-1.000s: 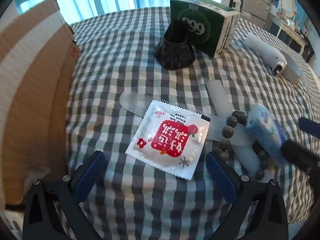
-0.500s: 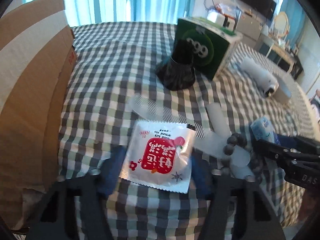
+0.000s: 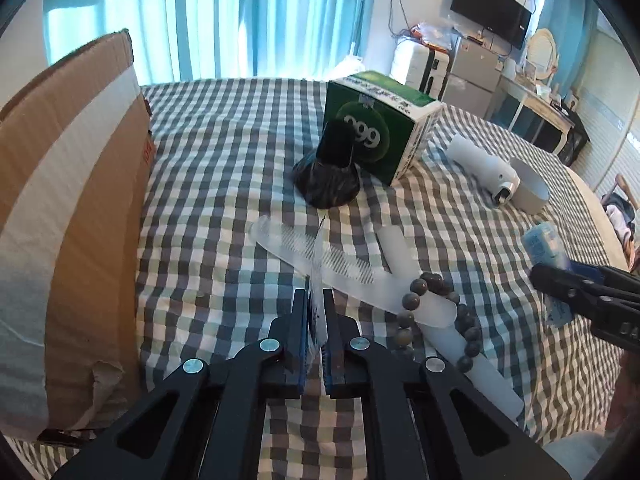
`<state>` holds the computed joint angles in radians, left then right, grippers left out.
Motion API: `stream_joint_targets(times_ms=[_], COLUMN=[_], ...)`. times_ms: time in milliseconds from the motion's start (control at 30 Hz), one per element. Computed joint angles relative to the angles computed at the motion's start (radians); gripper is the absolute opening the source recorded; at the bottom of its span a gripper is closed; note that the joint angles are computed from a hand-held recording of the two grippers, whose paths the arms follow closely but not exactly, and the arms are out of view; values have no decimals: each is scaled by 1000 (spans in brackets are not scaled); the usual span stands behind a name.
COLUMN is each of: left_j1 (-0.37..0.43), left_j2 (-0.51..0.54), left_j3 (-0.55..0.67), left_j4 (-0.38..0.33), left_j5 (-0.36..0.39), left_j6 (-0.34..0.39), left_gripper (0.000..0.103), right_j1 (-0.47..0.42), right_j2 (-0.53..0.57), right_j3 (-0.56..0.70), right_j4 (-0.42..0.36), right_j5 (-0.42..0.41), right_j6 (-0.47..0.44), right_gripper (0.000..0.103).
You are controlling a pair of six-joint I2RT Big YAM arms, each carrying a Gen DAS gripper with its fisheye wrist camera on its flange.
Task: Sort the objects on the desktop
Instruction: 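Close the left tool on the red sachet while the right grips the blue Vinda tissue pack, then carry the sachet and tissue pack over the cardboard box and open both tools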
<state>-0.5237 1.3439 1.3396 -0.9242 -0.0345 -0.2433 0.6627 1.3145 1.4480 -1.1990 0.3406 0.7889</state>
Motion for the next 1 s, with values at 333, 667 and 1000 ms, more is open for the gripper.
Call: stream_joint_targets(times_ms=[333,667,1000], left_j1=[-5,-42,-52], left_j2=[-3,-54,-134], left_j3=[20,99,245], left_j4=[-18,-47,-154], left_j5=[20,-43,-111], left_j6=[-2,42,53], left_gripper=[3,3,3], right_j1=[30,67,190], right_j2=[-24,-36,19], right_j3=[4,61,265], right_j4=[-6,-72,-195], right_j5=[43,102,236], right_j6=[59,107,128], right_gripper=[54,54,54])
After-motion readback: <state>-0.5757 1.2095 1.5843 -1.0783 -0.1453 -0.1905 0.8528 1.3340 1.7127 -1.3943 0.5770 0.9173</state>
